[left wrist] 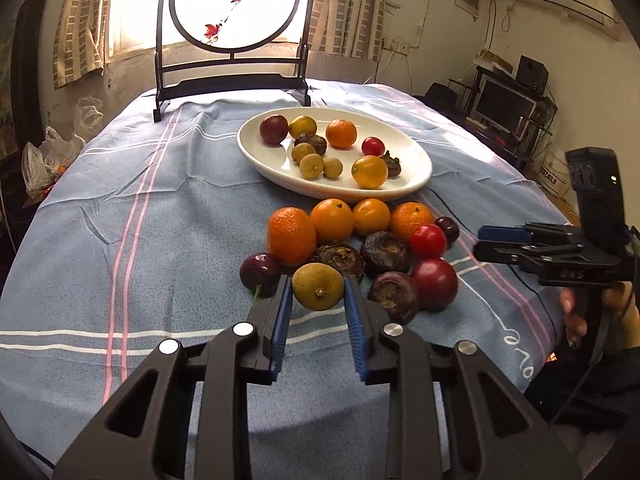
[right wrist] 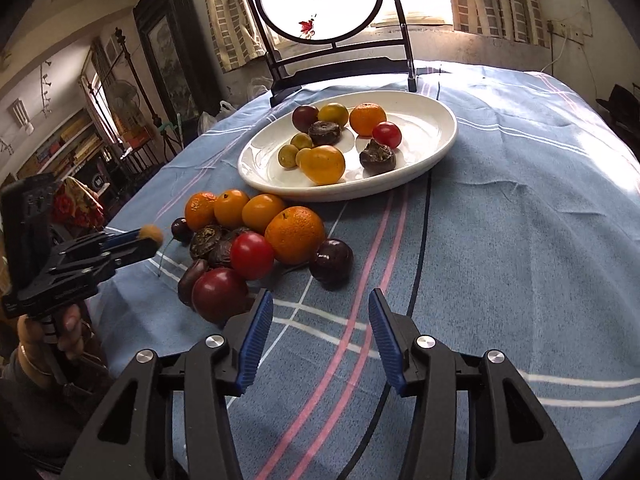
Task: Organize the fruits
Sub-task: 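Grasp a yellow citrus with the left tool while the right grasps a dark red plum, then lower the yellow citrus and plum onto the plate and open both tools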
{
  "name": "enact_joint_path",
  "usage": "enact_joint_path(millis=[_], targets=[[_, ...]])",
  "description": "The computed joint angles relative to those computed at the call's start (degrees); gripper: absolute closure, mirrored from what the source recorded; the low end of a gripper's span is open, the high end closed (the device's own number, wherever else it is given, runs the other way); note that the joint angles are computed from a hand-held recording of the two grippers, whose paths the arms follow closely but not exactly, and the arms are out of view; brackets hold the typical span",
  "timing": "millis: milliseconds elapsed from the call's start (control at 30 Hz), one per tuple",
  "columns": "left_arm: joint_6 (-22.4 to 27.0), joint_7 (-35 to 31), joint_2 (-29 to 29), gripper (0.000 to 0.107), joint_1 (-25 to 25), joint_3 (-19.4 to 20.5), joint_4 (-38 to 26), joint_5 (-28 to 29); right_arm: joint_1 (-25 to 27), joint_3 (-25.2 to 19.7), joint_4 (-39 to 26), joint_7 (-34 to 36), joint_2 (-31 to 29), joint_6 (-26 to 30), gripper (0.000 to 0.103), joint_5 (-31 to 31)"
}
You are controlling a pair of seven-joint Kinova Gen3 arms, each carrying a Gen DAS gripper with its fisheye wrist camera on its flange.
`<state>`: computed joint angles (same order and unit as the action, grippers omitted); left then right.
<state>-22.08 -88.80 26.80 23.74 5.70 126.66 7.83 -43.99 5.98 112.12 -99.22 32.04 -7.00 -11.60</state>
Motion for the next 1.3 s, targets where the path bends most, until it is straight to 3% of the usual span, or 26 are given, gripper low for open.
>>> enact_joint_path(millis=[133,200,267,300,333,433,700,800,933,1033,1100,1200,1300], targets=[[-1.47,0.56,-1.45,0.082,-0.38,0.82,2.24,-0.81,-7.04,8.78,-6.41,-0.47,2.88,8.15,0.053,0.41],[-2.08,0.66,-1.71,0.082,-0.48,0.95,2.91,-1.06,-7.65,9.85,-8.57,-1.61,3.94,10.18,0.053,2.06],[-2.03,1.33,-1.78,0.082,-1.31,1.61,3.08,-1.81,-5.09,7.36,-10.23,-2.41,4.53,11.61,0.056,3.55],[-2.21,1.63,-1.75,0.082,-1.62,1.85,3.16,-2.19,-3.45,5.31,-10.24,-1.78,4.39,11.22,0.070,3.35],[-2.45,1.57,-1.79,0.082,-1.41,1.67,3.30,-2.13,-2.78,4.31,-9.76,-1.98,4.06,10.51,0.075,3.78],[-2.63,1.91,-1.77,0.082,-1.66,1.85,3.40,-2.52,-2.83,4.18,-7.29,-4.97,2.97,7.35,0.075,6.56],[-1.84,2.65,-2.88,0.082,-2.65,2.74,2.45,-4.45,13.89,-12.07,6.10,-7.04,-5.81,-7.59,0.075,8.65],[2.20,4.16,-2.90,0.082,-5.49,5.28,-1.27,-7.84,18.48,-14.82,7.45,-7.47,-8.50,-9.39,0.075,9.10],[8.91,4.87,-1.69,0.082,-7.07,6.50,-9.10,-10.78,23.28,-17.64,3.08,-9.08,-8.94,-6.37,0.075,12.01],[13.78,3.86,0.58,0.082,-6.40,5.39,-16.01,-10.46,25.77,-19.99,-4.51,-9.68,-5.78,-0.55,0.075,13.96],[17.72,3.99,2.93,0.082,-7.38,6.23,-21.08,-11.11,24.71,-19.14,-9.82,-9.57,-2.56,2.57,0.075,13.63],[23.53,2.84,6.93,0.082,-4.76,2.67,-29.04,-9.51,23.49,-18.64,-17.79,-8.67,2.76,6.69,0.075,12.75],[29.66,2.37,11.65,0.082,-4.88,2.12,-37.01,-8.97,23.23,-18.98,-25.18,-7.17,7.25,11.53,0.074,11.26]])
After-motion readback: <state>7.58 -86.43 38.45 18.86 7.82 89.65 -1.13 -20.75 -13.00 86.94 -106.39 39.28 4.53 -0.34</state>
